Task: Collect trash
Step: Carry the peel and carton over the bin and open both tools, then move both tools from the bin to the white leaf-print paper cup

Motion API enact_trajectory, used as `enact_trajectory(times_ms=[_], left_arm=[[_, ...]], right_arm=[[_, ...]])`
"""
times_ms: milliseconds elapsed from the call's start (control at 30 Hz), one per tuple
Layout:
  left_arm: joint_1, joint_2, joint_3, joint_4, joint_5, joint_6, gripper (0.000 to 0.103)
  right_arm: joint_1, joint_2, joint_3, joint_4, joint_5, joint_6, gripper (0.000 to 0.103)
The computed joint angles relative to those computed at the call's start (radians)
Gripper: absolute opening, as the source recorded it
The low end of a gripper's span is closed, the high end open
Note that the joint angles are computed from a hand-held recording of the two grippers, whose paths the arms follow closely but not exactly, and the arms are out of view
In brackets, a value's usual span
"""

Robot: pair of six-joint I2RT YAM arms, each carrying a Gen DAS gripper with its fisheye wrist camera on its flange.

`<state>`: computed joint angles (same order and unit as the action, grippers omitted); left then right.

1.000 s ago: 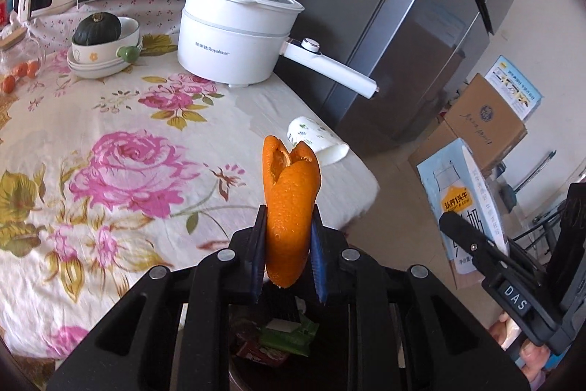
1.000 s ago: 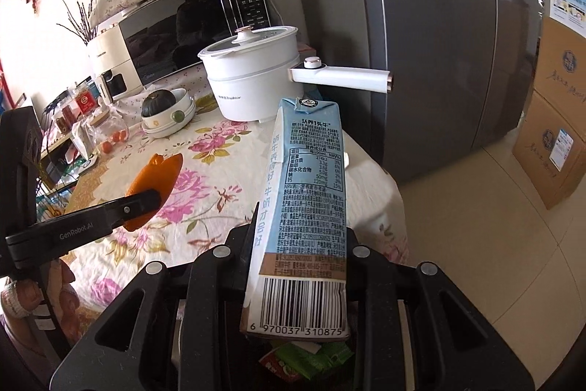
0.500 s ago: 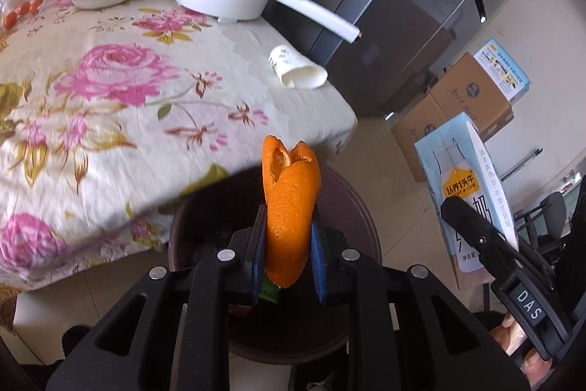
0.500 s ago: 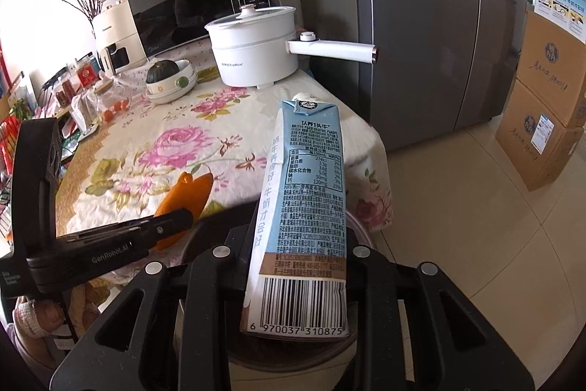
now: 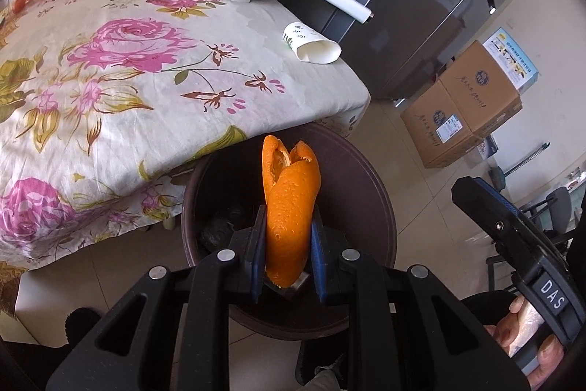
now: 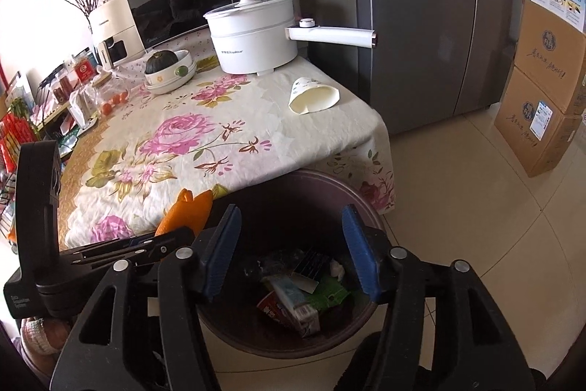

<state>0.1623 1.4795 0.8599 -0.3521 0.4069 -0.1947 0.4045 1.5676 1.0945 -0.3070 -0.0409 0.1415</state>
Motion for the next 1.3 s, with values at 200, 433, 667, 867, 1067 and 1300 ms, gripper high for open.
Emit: enact_trajectory(times_ms=[200,433,667,867,1067,1300], left_arm=[[-0.030,0.010,0.014,-0.005,-0.010,0.003,0.022],[-0.078,0.030,0.025,-0.007,-0.026,0.003,0.022],[-0.109,0.037,0.029,-0.005,-0.038,-0.015,0.025],[-0.110,0.038,0.033,0.003,-0.045,-0.036,0.040],[-0.102,0.022,0.036,0.031,-0.064,-0.045,0.049],[-0.073,0.015,0.069,0.044,-0.128,-0.028,0.049]], right_arm=[[-0.011,-0.006,0.000,0.009,0.056,0.012,0.071],[-0.019,-0.017,-0.017,0.035,0.204,0.038,0.091],[-0.013,-0.004,-0.025,0.047,0.337,0.055,0.096],[-0.014,0.025,-0.001,0.021,0.387,0.080,0.096],[-0.003,0.066,0.032,0.001,0.392,0.088,0.096],[0.036,0.125,0.101,-0.007,0.413,0.081,0.096]])
